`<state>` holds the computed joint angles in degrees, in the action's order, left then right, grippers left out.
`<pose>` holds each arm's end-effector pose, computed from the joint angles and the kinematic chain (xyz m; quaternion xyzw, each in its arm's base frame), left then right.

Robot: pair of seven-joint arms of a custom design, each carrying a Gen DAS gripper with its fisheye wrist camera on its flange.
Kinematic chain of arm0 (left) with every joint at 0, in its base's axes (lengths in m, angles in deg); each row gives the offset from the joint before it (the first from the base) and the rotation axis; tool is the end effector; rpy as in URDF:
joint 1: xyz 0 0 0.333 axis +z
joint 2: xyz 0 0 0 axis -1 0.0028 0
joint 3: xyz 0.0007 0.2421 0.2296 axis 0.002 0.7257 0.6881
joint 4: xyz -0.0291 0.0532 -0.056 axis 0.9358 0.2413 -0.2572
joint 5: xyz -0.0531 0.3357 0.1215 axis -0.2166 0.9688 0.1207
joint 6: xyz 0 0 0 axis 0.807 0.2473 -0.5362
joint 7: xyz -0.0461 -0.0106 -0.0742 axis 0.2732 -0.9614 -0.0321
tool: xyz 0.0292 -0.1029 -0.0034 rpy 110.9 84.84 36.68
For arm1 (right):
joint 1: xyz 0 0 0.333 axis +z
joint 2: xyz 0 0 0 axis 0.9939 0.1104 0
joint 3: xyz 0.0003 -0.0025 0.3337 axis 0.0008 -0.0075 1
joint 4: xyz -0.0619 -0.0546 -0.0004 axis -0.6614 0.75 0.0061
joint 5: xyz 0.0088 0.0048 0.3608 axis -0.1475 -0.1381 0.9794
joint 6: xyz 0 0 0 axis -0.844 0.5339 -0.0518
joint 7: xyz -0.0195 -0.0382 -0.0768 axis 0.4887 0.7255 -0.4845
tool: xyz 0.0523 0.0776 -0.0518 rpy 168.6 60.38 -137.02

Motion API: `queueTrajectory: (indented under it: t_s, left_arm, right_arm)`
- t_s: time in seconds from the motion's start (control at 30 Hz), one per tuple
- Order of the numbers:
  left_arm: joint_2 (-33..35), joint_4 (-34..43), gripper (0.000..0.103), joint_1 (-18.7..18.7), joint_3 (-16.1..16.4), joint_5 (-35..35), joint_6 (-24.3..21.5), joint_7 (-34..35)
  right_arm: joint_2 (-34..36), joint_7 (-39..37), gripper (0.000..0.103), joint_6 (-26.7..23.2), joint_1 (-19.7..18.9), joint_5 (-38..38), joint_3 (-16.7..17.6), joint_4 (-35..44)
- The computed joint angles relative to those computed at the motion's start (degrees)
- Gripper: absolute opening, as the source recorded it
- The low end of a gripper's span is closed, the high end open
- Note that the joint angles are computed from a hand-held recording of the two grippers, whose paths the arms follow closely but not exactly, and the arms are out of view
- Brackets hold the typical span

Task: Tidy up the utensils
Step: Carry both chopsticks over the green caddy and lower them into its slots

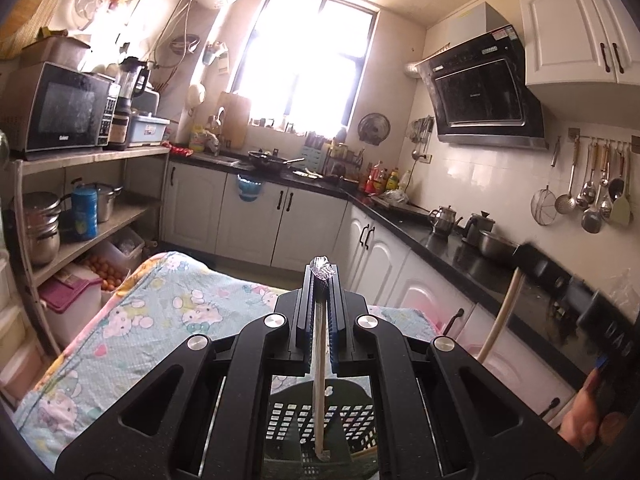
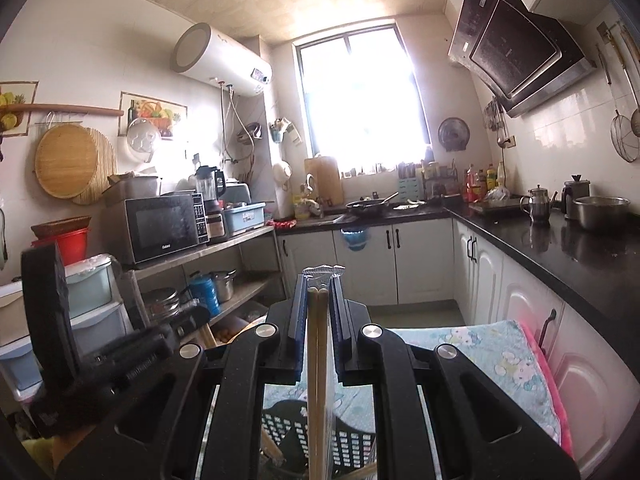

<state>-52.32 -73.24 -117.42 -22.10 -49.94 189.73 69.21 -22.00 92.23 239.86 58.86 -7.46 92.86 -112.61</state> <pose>0.4862 -0.2118 0.7078 -0.4925 0.6050 -0.5716 0.2544 0.4330 0.1596 0.7217 -0.5275 0.5245 -0.4032 0.5330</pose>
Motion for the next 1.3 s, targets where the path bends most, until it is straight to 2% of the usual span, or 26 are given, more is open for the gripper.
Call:
queueTrajectory:
  t_s: [0.13,0.2,0.27,0.33,0.43,0.53,0.7,0.9,1.07,1.2,1.3]
  left_arm:
    - [1.1,-0.32,0.001,0.83,-0.77,1.65,1.41,-1.23]
    - [1.69,-0.21,0.001,-0.15,-0.18,0.37,1.87,0.21]
    - [2.28,0.08,0.001,-2.37,1.1,-3.91,2.4,4.59]
    - [2.71,0.38,0.001,-3.1,1.06,-7.85,2.74,8.84]
    - [3.41,0.37,0.001,-2.42,-0.29,-11.14,3.09,13.07]
    - [4.18,1.39,0.001,-2.7,-0.94,-19.99,2.73,21.3]
    - [4.77,2.39,0.001,-0.75,-3.85,-30.06,2.24,30.42]
    - [4.75,2.25,0.001,2.71,-8.01,-35.84,1.56,35.53]
    - [4.64,2.2,0.001,5.39,-11.13,-41.6,1.09,41.02]
    - [4.53,1.05,0.001,6.55,-12.22,-39.92,0.93,39.68]
    - [4.52,0.53,0.001,6.75,-12.32,-39.78,1.03,39.67]
  right_arm:
    - [1.27,-1.28,0.011,2.61,-1.5,0.66,1.3,0.15]
    - [1.65,-2.27,0.011,3.23,-3.28,1.86,3.07,0.42]
    - [2.22,-3.36,0.011,3.92,-4.99,3.12,4.85,0.68]
    - [2.74,-4.57,0.011,4.71,-7.1,4.49,7.09,0.86]
    - [3.36,-6.48,0.011,5.61,-10.02,6.84,10.22,0.86]
    - [3.85,-8.25,0.011,6.48,-12.44,9.29,13.06,0.83]
    - [3.47,-10.42,0.011,7.27,-18.94,12.83,19.45,1.02]
    - [3.5,-10.17,0.011,8.47,-22.99,14.01,23.43,0.47]
    - [1.81,-9.1,0.011,9.5,-27.93,13.94,27.92,-0.66]
    - [0.1,-7.23,0.011,9.89,-30.32,13.01,29.78,-2.11]
    - [-0.37,-5.95,0.011,10.06,-29.84,11.91,29.15,-3.44]
